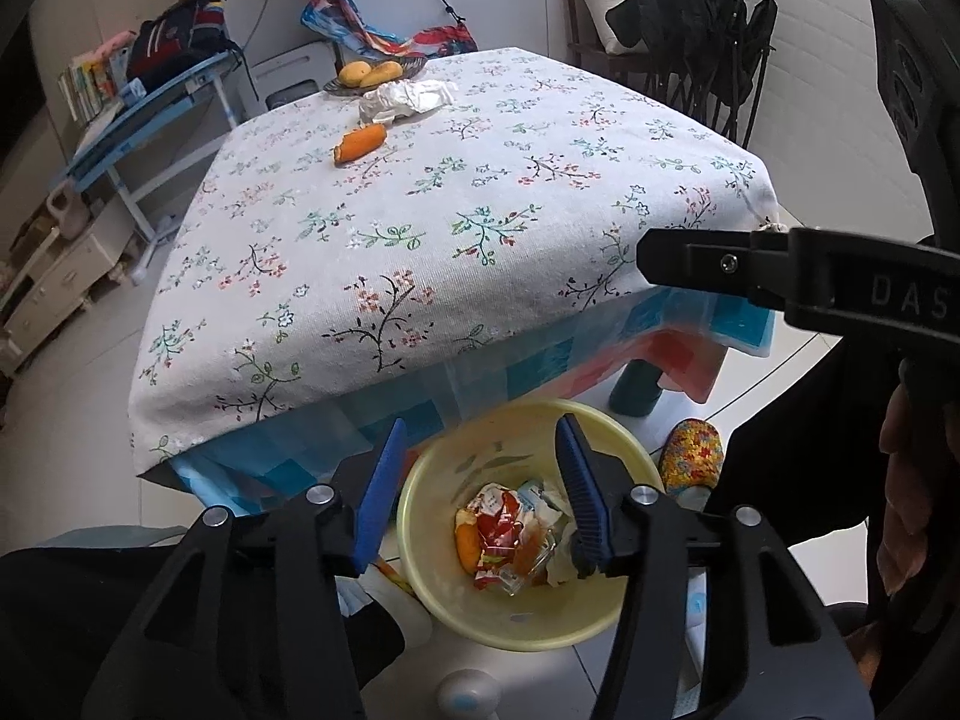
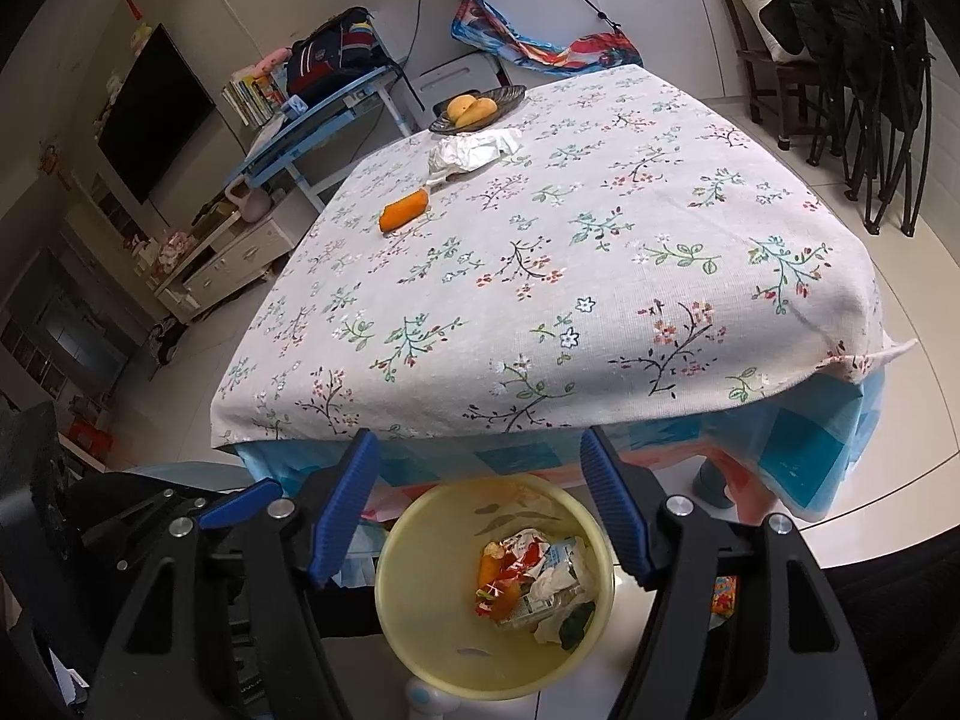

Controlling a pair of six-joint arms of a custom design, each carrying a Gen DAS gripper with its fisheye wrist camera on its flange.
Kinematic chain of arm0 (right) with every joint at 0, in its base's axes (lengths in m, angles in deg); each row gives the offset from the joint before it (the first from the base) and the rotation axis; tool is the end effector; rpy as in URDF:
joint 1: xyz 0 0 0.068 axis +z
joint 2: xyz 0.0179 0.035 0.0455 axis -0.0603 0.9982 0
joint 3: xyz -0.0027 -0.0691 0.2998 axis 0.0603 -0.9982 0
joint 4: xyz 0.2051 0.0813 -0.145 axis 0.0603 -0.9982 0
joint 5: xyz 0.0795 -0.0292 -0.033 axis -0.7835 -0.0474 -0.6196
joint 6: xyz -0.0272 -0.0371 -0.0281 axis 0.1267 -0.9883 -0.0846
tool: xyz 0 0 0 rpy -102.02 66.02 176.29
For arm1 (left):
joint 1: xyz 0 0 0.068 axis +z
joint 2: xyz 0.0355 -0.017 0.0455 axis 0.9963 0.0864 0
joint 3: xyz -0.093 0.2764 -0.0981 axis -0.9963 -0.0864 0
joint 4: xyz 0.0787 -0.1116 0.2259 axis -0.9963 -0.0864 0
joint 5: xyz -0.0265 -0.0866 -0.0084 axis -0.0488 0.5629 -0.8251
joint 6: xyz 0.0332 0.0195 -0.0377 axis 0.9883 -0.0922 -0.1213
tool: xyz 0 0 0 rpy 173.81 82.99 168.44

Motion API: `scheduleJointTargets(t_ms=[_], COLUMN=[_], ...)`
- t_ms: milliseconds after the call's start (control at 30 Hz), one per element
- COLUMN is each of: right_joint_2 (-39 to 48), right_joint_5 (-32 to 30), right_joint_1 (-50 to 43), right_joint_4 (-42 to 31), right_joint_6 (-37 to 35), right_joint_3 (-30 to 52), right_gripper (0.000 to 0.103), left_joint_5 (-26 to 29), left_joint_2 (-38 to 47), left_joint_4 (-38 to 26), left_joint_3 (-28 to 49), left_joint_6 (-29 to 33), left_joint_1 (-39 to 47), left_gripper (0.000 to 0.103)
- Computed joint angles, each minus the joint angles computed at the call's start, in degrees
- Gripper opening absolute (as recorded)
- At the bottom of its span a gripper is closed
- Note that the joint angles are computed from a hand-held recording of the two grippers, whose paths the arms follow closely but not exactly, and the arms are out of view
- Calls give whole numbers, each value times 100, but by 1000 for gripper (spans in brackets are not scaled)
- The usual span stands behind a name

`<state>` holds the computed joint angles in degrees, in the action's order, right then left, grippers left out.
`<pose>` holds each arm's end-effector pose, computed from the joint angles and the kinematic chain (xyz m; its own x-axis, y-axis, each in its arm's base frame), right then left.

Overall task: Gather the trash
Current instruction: 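Move both tools back over the table toward the paper bag and carrot piece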

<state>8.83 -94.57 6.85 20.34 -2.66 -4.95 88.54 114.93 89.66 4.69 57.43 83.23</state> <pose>0.2990 0.0610 0.1428 -0.7612 0.2895 -0.5804 0.0231 0.9064 0.4218 0.2839 -0.0157 0.1338 -0.6875 0.4278 -0.5868 0.4657 0.8797 0.0957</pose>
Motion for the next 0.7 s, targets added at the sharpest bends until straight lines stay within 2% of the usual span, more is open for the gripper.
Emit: scheduleJointTargets(t_ms=[133,700], right_joint_2=[-6,-22], right_joint_5=[-2,28], right_joint_1=[-11,-53], right_joint_4=[-6,8], right_joint_6=[1,7], right_joint_3=[-2,-10], right_gripper=[68,71], left_joint_5=[-57,-70], left_joint_2=[-83,-213], left_joint_4=[185,475], left_joint_3=[-86,-115], left_joint_6=[-35,-336], left_joint_1=[-6,168], left_gripper=[56,68])
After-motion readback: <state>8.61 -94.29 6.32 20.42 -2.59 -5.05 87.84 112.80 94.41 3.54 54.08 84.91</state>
